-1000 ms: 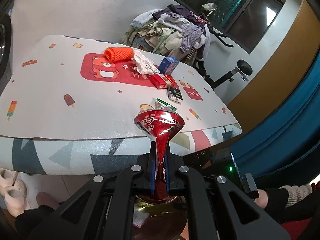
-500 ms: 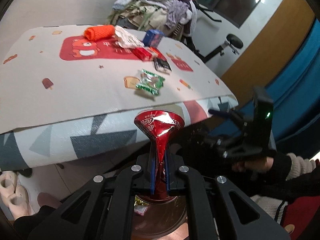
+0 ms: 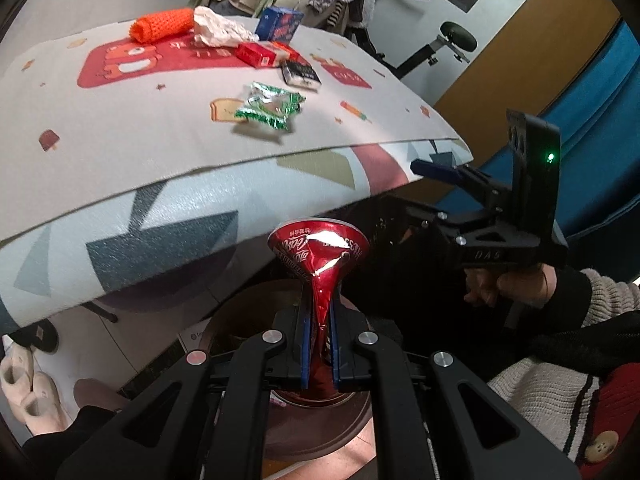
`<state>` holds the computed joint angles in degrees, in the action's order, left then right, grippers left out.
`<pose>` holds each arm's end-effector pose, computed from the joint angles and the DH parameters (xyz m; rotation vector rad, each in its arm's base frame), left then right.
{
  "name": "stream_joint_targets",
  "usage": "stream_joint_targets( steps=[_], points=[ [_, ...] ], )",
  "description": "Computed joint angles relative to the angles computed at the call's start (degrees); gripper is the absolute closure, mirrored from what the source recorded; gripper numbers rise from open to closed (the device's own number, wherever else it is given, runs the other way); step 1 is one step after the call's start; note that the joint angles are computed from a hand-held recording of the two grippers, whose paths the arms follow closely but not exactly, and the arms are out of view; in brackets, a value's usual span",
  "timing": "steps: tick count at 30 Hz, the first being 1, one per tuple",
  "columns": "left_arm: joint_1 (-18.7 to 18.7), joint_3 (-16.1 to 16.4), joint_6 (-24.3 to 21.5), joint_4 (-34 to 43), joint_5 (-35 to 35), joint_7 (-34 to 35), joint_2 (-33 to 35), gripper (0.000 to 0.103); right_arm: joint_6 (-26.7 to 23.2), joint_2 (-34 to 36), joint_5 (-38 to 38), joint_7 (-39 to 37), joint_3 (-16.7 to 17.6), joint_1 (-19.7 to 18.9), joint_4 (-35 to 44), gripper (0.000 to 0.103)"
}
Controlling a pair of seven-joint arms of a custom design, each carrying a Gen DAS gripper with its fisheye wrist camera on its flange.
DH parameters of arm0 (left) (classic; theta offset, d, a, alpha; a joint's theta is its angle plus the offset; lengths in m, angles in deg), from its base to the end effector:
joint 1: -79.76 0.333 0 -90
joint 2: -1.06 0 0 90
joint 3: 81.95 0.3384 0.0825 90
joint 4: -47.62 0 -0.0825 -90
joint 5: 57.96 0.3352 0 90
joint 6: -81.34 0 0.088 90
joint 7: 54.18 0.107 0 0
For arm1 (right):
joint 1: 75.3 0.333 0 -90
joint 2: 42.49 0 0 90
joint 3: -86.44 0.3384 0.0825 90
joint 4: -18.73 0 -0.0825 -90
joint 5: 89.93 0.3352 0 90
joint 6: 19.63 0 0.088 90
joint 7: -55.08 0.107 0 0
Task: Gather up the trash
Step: 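Carry the gold foil and red can to the bin and release both, then reach the right gripper to the green snack packet and grasp it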
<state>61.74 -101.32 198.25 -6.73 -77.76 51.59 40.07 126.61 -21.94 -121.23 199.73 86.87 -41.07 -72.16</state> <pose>0.6302 -0.3773 0.5667 1.1554 -2.5452 0.9690 0.5482 0.3866 0.5357 -1.7779 1.7533 -0.5630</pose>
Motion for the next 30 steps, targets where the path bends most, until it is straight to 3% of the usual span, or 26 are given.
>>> stream_joint_targets(
  steps=[8, 10, 12, 17, 22, 30],
  points=[
    [-1.2, -0.3, -3.6, 3.2, 0.8, 1.5, 2.4, 0.095, 0.6, -0.9, -1.5, 3.7, -0.8, 0.2, -1.4, 0.006],
    [-1.2, -0.6, -2.9, 2.2, 0.6, 2.9, 2.1, 0.088, 0.9, -1.1, -1.4, 4.5, -0.7, -0.1, -1.8, 0.006],
    [-1.2, -0.7, -0.4, -0.2, 0.3, 4.8, 0.8, 0.04, 1.1, -1.2, -1.3, 5.1, -0.5, -0.4, -2.1, 0.006],
    [-1.0, 0.1, 12.3, -9.0, 0.3, 7.1, -4.5, 0.018, 1.6, -1.4, -1.0, 5.6, -0.3, -0.9, -2.5, 0.006],
    [-1.9, 3.4, 21.8, -11.0, 4.9, -0.3, -5.9, 0.01, 1.5, -1.1, -0.6, 5.1, -0.1, -1.1, -2.2, 0.006],
    [-0.9, 5.6, 25.1, -7.4, 11.4, -9.7, -4.3, 0.008, 1.4, -0.9, -0.4, 5.3, -0.3, -1.0, -1.9, 0.006]
  ],
)
